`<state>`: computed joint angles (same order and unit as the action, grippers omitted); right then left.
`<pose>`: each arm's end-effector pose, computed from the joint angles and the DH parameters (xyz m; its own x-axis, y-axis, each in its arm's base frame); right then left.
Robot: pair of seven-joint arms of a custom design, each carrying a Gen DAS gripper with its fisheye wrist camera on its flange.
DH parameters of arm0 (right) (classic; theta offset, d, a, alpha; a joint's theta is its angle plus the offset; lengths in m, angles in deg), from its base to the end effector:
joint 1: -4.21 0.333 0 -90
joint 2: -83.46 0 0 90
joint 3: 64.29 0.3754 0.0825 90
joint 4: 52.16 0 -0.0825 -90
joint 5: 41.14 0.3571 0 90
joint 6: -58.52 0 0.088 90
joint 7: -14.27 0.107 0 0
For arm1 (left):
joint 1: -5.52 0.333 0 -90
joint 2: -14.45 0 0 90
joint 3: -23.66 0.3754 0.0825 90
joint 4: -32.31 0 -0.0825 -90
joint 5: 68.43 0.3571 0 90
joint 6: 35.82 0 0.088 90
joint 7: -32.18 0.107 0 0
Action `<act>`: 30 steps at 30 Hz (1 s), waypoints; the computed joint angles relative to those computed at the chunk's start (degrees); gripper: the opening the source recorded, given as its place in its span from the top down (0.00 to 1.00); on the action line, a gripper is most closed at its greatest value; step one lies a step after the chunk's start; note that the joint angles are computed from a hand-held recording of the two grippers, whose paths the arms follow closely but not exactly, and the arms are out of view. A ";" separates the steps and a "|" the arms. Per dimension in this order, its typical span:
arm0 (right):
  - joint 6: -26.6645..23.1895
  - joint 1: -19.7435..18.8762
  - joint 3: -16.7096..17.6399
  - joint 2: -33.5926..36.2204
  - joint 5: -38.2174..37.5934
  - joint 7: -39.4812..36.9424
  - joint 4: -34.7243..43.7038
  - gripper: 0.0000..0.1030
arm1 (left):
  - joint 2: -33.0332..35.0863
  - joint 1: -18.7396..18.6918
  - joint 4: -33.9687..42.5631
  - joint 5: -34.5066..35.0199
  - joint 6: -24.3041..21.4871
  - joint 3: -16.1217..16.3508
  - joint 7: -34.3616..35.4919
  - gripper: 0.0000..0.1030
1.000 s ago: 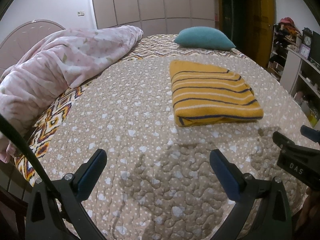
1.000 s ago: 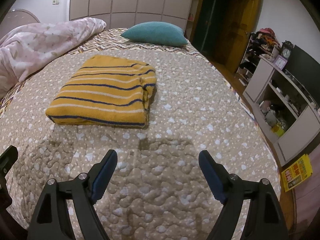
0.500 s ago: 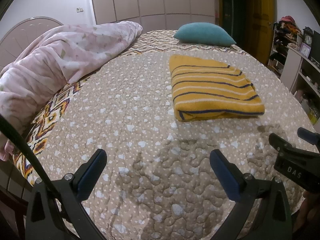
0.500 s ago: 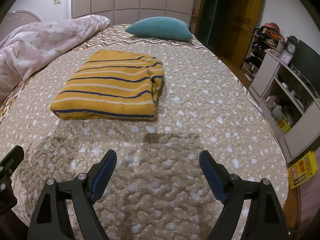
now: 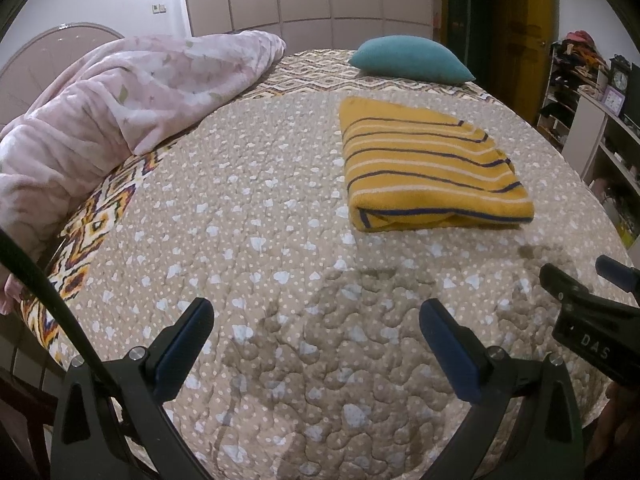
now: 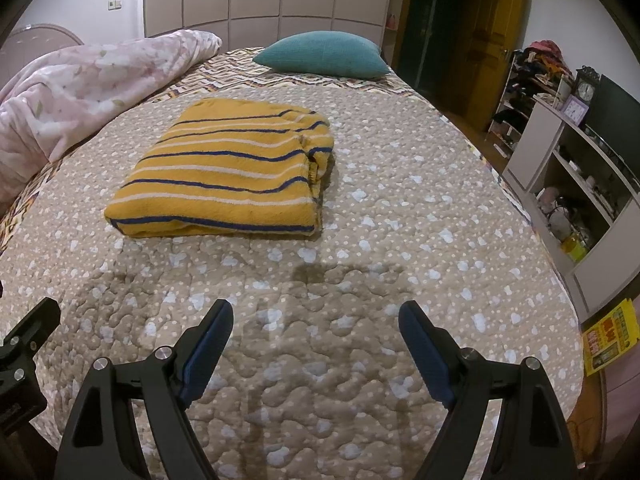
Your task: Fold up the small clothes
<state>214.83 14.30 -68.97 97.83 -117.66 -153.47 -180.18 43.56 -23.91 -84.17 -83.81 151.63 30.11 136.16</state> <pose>0.5386 0.0893 0.3431 -0.4865 -0.8706 0.0739 -0.7003 0.3380 -0.6287 0.6129 -0.2420 0.3531 -0.3660 -0.9283 -0.0654 -0.6763 0.3136 -0.6665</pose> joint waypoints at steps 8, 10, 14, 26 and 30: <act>0.75 0.15 0.01 0.37 0.21 -0.58 0.08 0.14 | 0.27 0.52 0.47 0.74 -1.35 -0.32 -0.61 0.01; 0.98 0.19 0.00 0.41 0.25 -0.62 0.03 0.14 | 0.27 0.71 0.51 1.06 -1.54 -0.44 -0.91 0.01; 1.12 0.27 -0.07 0.42 0.38 -0.71 -0.02 0.14 | 0.38 0.98 0.61 1.72 -1.88 -0.60 -1.39 0.01; 2.47 0.18 -0.40 0.97 0.88 -1.00 -0.15 0.14 | 0.61 0.96 0.82 3.32 -2.56 -0.38 -2.70 0.01; 2.83 0.23 -0.54 1.06 0.78 -0.90 -0.18 0.14 | 0.88 1.07 1.02 3.67 -2.87 -0.43 -3.12 0.01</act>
